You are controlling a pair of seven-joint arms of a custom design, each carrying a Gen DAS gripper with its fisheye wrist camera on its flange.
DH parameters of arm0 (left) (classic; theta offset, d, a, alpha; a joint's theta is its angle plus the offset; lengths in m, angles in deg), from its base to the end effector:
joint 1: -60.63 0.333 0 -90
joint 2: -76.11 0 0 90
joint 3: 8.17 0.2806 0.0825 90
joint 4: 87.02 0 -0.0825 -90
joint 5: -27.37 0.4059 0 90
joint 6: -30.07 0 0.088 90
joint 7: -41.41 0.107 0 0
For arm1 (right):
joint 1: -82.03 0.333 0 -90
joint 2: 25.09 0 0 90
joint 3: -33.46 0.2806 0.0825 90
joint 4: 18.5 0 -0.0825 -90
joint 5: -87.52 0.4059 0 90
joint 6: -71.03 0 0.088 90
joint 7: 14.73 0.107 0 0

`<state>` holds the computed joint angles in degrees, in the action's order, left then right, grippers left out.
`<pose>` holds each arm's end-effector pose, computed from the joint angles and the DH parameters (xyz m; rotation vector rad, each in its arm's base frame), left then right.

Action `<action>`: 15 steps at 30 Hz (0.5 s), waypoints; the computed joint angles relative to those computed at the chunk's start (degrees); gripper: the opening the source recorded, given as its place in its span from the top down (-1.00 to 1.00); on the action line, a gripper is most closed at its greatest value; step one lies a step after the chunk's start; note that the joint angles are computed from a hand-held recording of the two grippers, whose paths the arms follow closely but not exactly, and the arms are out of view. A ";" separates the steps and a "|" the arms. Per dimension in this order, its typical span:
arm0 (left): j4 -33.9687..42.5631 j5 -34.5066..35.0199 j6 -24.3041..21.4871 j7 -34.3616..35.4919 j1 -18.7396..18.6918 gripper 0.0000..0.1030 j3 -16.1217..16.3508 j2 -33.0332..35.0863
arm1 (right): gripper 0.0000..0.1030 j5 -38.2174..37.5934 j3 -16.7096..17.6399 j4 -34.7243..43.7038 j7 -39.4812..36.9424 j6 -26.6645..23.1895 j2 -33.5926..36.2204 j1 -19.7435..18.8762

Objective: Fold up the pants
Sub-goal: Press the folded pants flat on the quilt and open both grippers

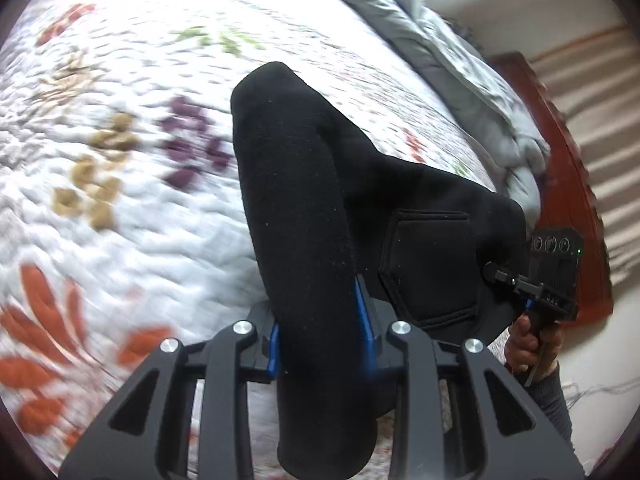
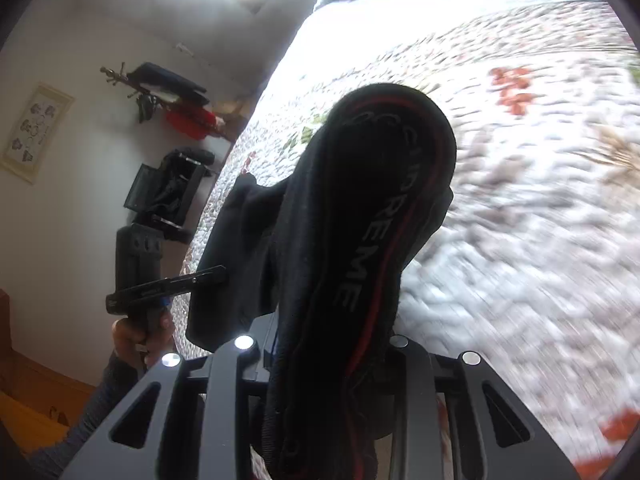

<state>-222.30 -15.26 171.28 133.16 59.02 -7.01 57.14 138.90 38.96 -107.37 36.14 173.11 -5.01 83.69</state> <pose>0.5119 -0.0027 0.4588 2.4082 -1.5068 1.0449 0.6571 0.1433 0.4315 -2.0297 1.1412 0.6652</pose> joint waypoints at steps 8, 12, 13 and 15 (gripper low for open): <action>-0.67 -5.44 -3.46 6.47 3.46 0.37 2.73 3.59 | 0.43 -0.83 2.22 7.14 4.06 -1.35 9.61 0.10; -2.50 -8.68 -2.32 9.08 3.79 0.30 2.13 2.66 | 0.25 -1.59 2.75 8.10 5.19 -2.71 10.63 -0.63; -2.88 -9.03 -1.94 9.33 3.87 0.26 2.03 2.22 | 0.18 -1.81 2.83 8.24 5.44 -2.68 10.53 -0.60; -4.00 -8.10 -0.16 8.15 3.95 0.14 1.15 0.89 | 0.11 -2.60 2.25 7.03 4.86 -1.92 8.84 -1.14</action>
<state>-226.30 -23.36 171.12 141.32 62.97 -5.86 58.03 136.29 41.20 -100.34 41.00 171.18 3.83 82.55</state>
